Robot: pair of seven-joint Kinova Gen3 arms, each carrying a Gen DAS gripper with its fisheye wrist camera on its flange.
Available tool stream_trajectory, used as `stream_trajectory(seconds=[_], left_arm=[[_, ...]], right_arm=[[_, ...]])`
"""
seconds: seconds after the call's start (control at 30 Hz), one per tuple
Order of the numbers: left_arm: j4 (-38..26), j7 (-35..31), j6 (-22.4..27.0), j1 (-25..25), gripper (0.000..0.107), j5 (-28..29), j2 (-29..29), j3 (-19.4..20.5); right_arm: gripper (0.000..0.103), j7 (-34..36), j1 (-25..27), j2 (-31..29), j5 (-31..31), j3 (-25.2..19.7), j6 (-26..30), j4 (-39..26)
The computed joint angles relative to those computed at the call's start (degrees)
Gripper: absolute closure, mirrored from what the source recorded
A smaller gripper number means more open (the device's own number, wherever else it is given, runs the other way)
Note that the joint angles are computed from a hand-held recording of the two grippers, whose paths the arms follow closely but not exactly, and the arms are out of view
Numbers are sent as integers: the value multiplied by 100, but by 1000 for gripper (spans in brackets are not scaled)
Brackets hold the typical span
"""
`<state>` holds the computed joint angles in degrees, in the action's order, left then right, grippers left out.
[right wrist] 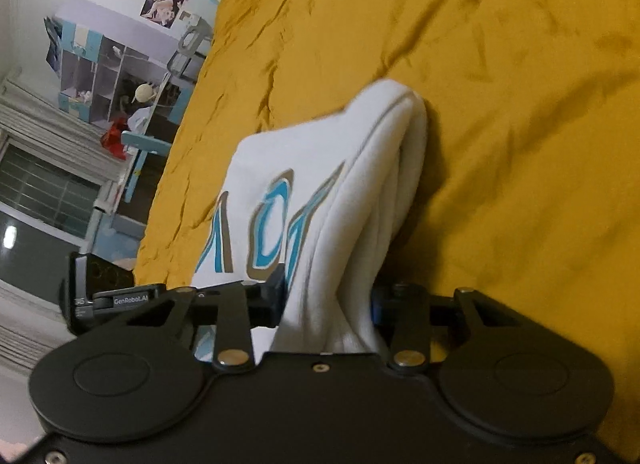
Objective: Fold small clothes
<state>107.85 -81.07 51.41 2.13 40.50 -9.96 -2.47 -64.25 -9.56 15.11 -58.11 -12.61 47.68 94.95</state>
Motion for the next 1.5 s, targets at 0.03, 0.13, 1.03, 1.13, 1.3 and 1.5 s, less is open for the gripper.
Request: stream_trajectory(seconds=[0.03,0.13,1.03,1.13,1.3,1.5], left_arm=[[-125,110,73,16,82,-172,-30,27],[-407,342,157,322,82,-718,-238,-169],[712,-4019,2403,-1792,58,792,94,-3917],[432,-3886,2490,-2030,59,393,-154,-3929],[-120,-3543,2132,-2359,60,-272,-784,-3245],[-50,-3459,1168,-2166,60,10,-766,-2445]], right_arm=[[67,-37,-29,-61,32,-3,-6,-60],[69,-84,-119,-205,61,-29,47,-317],[71,-1445,-1145,2198,1638,-1312,-931,-2280],[63,-1489,-932,2138,1620,-1377,-714,-2292],[60,-2137,-1937,1298,2716,-280,-1141,-2243],[72,-2613,-3530,1265,4114,929,-1802,-2740]])
